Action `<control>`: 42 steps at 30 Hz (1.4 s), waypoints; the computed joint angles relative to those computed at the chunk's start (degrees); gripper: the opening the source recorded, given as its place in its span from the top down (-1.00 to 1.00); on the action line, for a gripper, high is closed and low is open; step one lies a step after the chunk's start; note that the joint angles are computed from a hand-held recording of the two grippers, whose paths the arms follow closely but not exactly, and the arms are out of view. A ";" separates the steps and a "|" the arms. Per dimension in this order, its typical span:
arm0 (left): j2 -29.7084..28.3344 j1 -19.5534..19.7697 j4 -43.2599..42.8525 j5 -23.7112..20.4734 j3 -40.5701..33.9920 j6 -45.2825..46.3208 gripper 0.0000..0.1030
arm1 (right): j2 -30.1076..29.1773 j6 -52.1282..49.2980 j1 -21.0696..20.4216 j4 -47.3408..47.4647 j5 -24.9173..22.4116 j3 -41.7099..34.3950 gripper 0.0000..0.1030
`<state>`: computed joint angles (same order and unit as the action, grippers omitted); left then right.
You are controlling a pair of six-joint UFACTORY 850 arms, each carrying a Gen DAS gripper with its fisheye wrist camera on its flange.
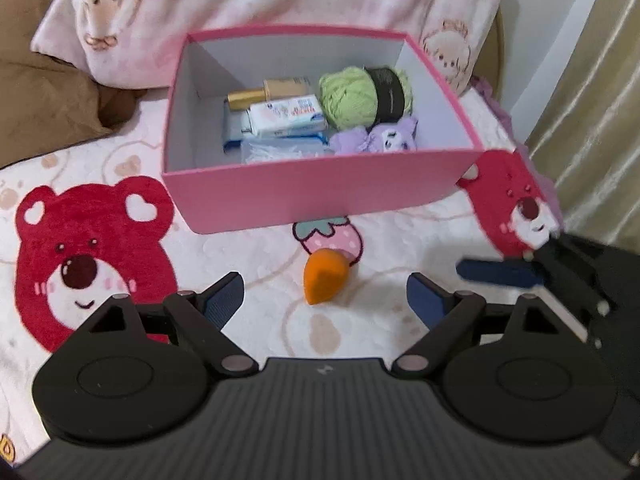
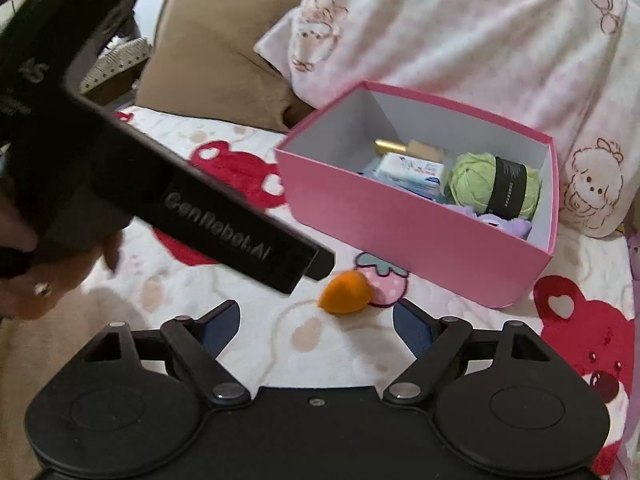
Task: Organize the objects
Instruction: 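Move the left tool down to the orange makeup sponge, then close the left tool on the orange sponge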
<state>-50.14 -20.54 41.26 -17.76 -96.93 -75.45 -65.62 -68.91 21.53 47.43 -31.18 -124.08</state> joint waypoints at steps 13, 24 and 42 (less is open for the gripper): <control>-7.77 1.65 -8.98 1.68 -5.88 7.12 -0.47 | -19.88 4.04 0.54 -4.80 -7.87 -26.92 -0.67; -11.59 2.62 -22.33 6.59 -9.53 20.46 0.12 | -15.28 -11.92 1.11 9.71 3.30 -14.40 -0.64; -10.55 2.89 -24.09 9.94 -7.03 20.20 0.47 | -12.62 -11.88 1.64 10.13 8.33 -8.37 0.01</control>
